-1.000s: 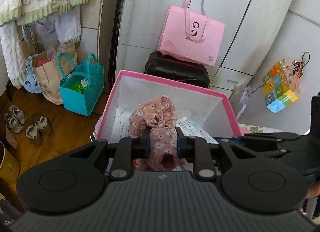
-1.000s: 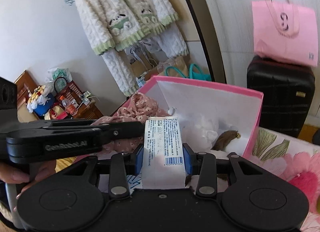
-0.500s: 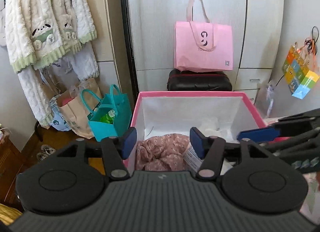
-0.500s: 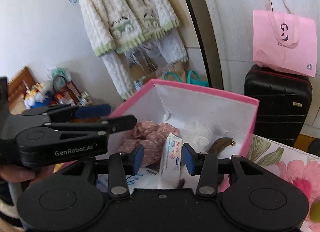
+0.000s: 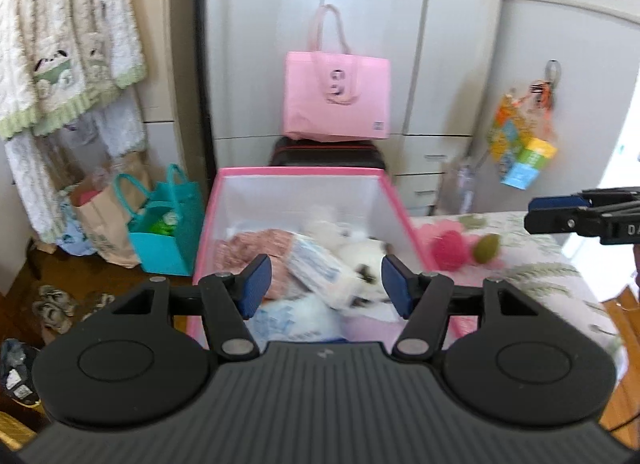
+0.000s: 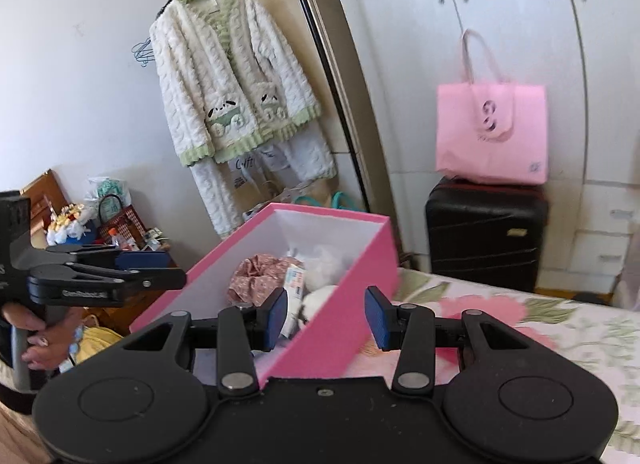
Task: Organize soft objects
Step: 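Move both tools back to the red puff and green sponge on the bed, then grasp the red fluffy puff with the left tool while the right tool grasps the green sponge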
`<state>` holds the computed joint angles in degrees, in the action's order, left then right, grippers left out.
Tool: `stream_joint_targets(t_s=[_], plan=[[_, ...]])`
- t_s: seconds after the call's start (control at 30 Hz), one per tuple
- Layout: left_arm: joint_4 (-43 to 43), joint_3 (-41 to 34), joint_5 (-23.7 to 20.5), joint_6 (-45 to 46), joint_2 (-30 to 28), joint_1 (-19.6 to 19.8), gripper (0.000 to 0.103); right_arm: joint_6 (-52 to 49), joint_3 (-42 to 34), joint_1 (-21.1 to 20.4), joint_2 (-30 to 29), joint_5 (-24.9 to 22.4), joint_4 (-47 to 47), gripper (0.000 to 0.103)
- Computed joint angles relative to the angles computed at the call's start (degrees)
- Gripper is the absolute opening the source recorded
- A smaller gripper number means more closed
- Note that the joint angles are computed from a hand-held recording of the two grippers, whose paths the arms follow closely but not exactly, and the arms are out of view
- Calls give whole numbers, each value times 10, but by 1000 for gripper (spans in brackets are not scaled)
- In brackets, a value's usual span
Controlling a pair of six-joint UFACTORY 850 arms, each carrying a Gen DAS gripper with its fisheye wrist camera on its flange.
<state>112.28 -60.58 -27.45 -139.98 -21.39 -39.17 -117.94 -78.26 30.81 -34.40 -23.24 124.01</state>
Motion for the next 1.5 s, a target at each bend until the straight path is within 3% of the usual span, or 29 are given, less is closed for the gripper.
stream_joint_targets(t_s=[0.43,0.67,0.9,1.0,1.1,1.37,1.5], plan=[[-59,-52,17,87,-22,-69,60,-383,186,-38,129,-37,288,55],[-80,-121,23,127,-79,-90,60,-391,205,-65,118,-58,279,56],[-120,-213,15,163,-149,-100,60,-466,196,-73,81,-93,306,57],[-125,-248,-11,142,-180,-104,61,-414,179,-85,58,-112,254,57],[-136,-284,10,140,-209,-97,61,-385,155,-93,33,-116,221,58],[-303,-444,-38,235,-335,-77,61,-359,64,-95,-48,-73,149,58],[-378,-520,-30,273,-393,-59,61,-326,15,-94,-89,-51,105,58]])
